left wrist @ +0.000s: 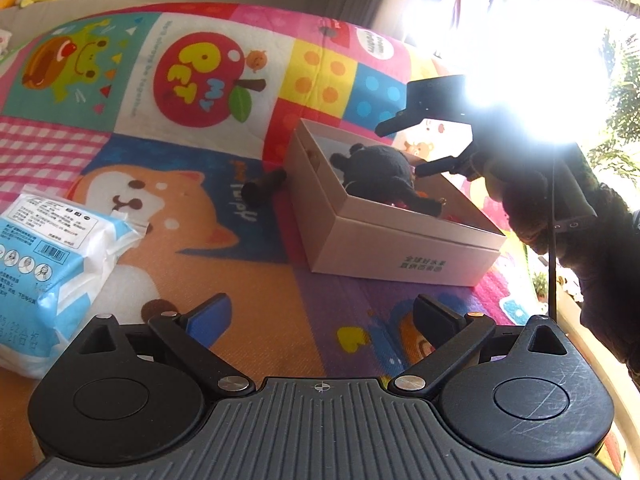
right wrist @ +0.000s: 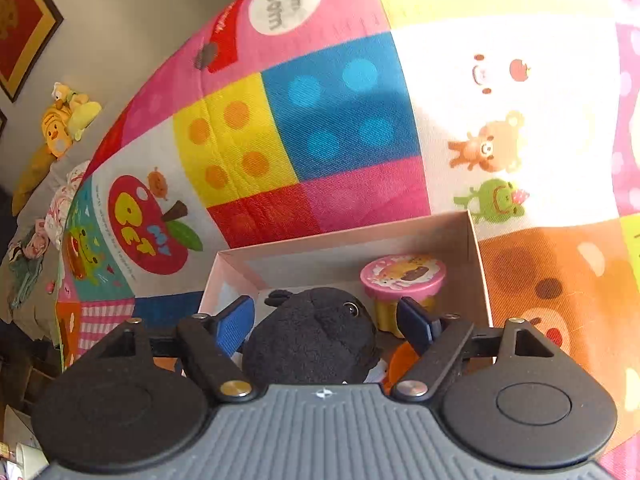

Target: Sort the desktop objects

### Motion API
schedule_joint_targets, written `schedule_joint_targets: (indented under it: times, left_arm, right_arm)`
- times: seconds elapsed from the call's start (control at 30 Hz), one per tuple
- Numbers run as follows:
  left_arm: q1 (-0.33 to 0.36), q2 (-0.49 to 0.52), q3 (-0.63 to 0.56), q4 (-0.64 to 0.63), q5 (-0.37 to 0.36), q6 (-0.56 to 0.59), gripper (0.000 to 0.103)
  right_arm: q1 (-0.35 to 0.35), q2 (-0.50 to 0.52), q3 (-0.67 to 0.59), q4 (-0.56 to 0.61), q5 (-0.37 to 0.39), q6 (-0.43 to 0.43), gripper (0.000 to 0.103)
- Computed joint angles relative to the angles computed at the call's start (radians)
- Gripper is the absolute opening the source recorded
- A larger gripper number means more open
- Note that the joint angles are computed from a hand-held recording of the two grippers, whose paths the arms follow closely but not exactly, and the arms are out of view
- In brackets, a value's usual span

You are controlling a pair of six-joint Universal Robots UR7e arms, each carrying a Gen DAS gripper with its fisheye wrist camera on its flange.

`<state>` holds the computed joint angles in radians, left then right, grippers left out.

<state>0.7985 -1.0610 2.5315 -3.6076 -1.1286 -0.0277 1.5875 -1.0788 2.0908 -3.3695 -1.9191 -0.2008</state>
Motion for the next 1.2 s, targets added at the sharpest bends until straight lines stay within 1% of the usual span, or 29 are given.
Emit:
schedule_joint_targets:
  times: [0.03,0.1,0.13,0.17,0.2,0.33,0.37,0.43,0.47,0.5,0.57,0.6,0.63,0.67,0.73,0.8,0.87,0.9,0.93,0.97,1.03,1.1,1.17,1.2]
  left_arm:
    - [0.000,0.002,0.000,-0.004,0.002,0.001,0.100]
    - [-0.001,0.004,0.000,-0.006,0.004,0.000,0.100]
    - [-0.002,0.004,0.000,-0.006,0.005,0.000,0.100]
    - [-0.003,0.005,0.000,-0.007,0.005,0.001,0.101]
    - [-0.003,0.006,0.001,-0.010,0.006,0.003,0.101]
    - [-0.019,0.011,0.011,-0.043,0.017,0.021,0.101]
    - [-0.025,0.011,0.015,-0.054,0.024,0.027,0.101]
    - [-0.035,0.015,0.022,-0.079,0.041,0.038,0.101]
    - [-0.038,0.017,0.024,-0.089,0.049,0.041,0.102]
    - [-0.041,0.017,0.025,-0.098,0.057,0.040,0.102]
    - [-0.040,0.019,0.022,-0.099,0.068,0.035,0.102]
    - [-0.039,0.021,0.020,-0.094,0.073,0.032,0.102]
    - [-0.040,0.020,0.018,-0.081,0.082,0.026,0.102]
    - [-0.042,0.020,0.016,-0.068,0.090,0.022,0.102]
    - [-0.052,0.018,0.018,-0.043,0.115,0.021,0.102]
    - [-0.064,0.013,0.027,-0.037,0.137,0.032,0.102]
    - [-0.082,0.009,0.044,-0.057,0.169,0.056,0.103]
    - [-0.090,0.008,0.055,-0.071,0.188,0.069,0.103]
    - [-0.097,0.008,0.066,-0.087,0.207,0.082,0.103]
    - [-0.100,0.005,0.077,-0.097,0.222,0.092,0.103]
    - [-0.097,-0.003,0.089,-0.103,0.238,0.094,0.103]
    - [-0.078,-0.019,0.089,-0.093,0.231,0.082,0.103]
    - [-0.057,-0.037,0.083,-0.080,0.208,0.067,0.103]
    - [-0.048,-0.045,0.081,-0.070,0.197,0.060,0.103]
  right_arm:
    - [0.001,-0.009,0.010,0.000,0.004,-0.008,0.079]
    - [0.001,-0.029,0.027,0.037,0.016,-0.008,0.073]
    - [0.002,-0.031,0.027,0.069,0.019,-0.003,0.066]
    - [-0.001,-0.035,0.030,0.097,0.025,0.000,0.061]
    - [0.000,-0.026,0.033,0.102,0.020,0.006,0.054]
    - [-0.025,-0.022,0.062,0.096,0.088,-0.031,0.050]
    - [-0.026,-0.020,0.064,0.093,0.086,-0.035,0.050]
    - [-0.016,-0.019,0.063,0.083,0.058,-0.030,0.050]
    - [-0.002,-0.017,0.065,0.059,0.026,-0.027,0.050]
    - [0.026,-0.003,0.069,-0.003,-0.035,-0.049,0.051]
    - [0.081,0.026,0.071,-0.110,-0.114,-0.140,0.052]
    - [0.110,0.036,0.068,-0.139,-0.136,-0.177,0.052]
    - [0.135,0.041,0.059,-0.135,-0.145,-0.192,0.054]
    - [0.157,0.045,0.045,-0.106,-0.148,-0.193,0.055]
    - [0.196,0.066,-0.007,-0.003,-0.163,-0.167,0.055]
    - [0.230,0.119,-0.091,0.141,-0.195,-0.126,0.055]
    - [0.250,0.186,-0.166,0.224,-0.234,-0.105,0.054]
    - [0.257,0.222,-0.204,0.266,-0.257,-0.096,0.049]
    - [0.263,0.251,-0.239,0.312,-0.277,-0.088,0.036]
    - [0.267,0.278,-0.274,0.363,-0.299,-0.078,0.027]
    - [0.273,0.335,-0.337,0.439,-0.357,-0.034,0.023]
    - [0.284,0.396,-0.400,0.510,-0.462,0.019,0.021]
    - [0.288,0.428,-0.429,0.549,-0.514,0.037,0.021]
    - [0.293,0.436,-0.429,0.532,-0.526,0.017,0.022]
